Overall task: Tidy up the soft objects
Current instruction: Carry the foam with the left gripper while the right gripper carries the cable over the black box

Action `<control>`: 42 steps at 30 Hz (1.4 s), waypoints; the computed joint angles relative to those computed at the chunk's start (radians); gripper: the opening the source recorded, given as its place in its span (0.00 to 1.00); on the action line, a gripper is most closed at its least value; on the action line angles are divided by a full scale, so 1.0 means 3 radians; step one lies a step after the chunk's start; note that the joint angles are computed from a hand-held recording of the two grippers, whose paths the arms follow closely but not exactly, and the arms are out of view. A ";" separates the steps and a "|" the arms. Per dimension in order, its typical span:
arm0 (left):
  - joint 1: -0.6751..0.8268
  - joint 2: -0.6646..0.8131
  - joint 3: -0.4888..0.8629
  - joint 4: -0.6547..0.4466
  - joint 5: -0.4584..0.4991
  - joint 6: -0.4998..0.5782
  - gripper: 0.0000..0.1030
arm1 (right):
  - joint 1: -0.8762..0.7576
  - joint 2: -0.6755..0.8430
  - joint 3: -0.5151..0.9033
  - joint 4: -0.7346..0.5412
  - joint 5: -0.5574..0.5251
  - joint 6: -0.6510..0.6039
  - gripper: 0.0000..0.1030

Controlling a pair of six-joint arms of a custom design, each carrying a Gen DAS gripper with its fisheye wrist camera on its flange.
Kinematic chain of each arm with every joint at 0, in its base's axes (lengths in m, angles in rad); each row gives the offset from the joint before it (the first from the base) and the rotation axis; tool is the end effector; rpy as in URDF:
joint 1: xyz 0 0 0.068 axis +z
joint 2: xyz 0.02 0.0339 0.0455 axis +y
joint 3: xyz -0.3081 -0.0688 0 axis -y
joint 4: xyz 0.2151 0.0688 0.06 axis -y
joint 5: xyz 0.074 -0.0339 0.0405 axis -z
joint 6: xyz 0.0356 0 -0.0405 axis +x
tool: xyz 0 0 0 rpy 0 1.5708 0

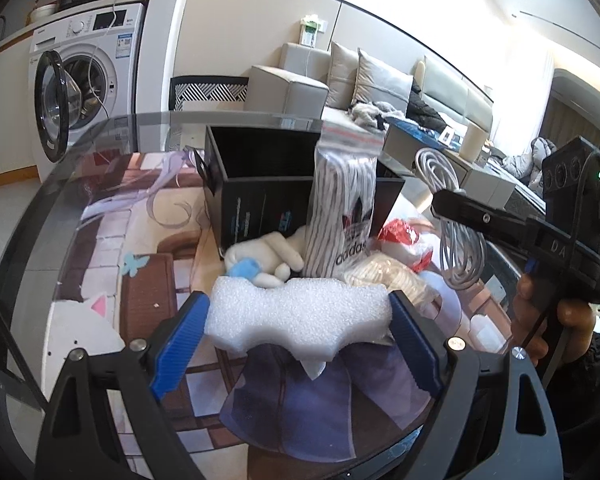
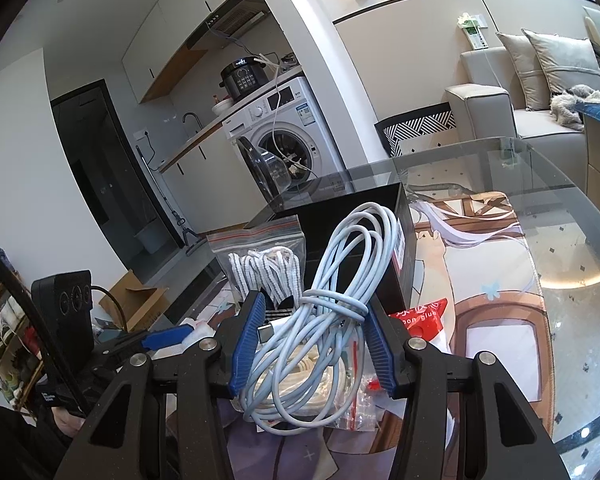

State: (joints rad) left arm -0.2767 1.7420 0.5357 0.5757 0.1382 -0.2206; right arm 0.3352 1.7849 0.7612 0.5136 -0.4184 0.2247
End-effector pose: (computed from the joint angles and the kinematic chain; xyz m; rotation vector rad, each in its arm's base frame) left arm 0.2810 -0.0849 0.1731 0.1407 2.2233 -0.4277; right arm 0.3178 0.1260 0.2101 -0.3787 2.0915 0.7721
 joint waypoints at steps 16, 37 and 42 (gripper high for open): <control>0.0097 -0.0428 0.0293 -0.0306 -0.0273 -0.0073 0.86 | -0.0012 -0.0248 0.0189 -0.0254 -0.0009 -0.0078 0.48; 0.0177 0.0202 0.1383 -0.0713 -0.0468 -0.0095 0.86 | -0.0067 0.0202 0.1339 -0.0955 0.0064 -0.0293 0.48; 0.0171 0.0404 0.1564 -0.0733 -0.0490 -0.0129 0.86 | -0.0049 0.0387 0.1560 -0.1007 0.0176 -0.0326 0.48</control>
State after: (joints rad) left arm -0.2255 1.8631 1.0049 0.3558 -0.0089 -0.2593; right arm 0.3206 1.9009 1.2292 0.2113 -0.3656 0.1269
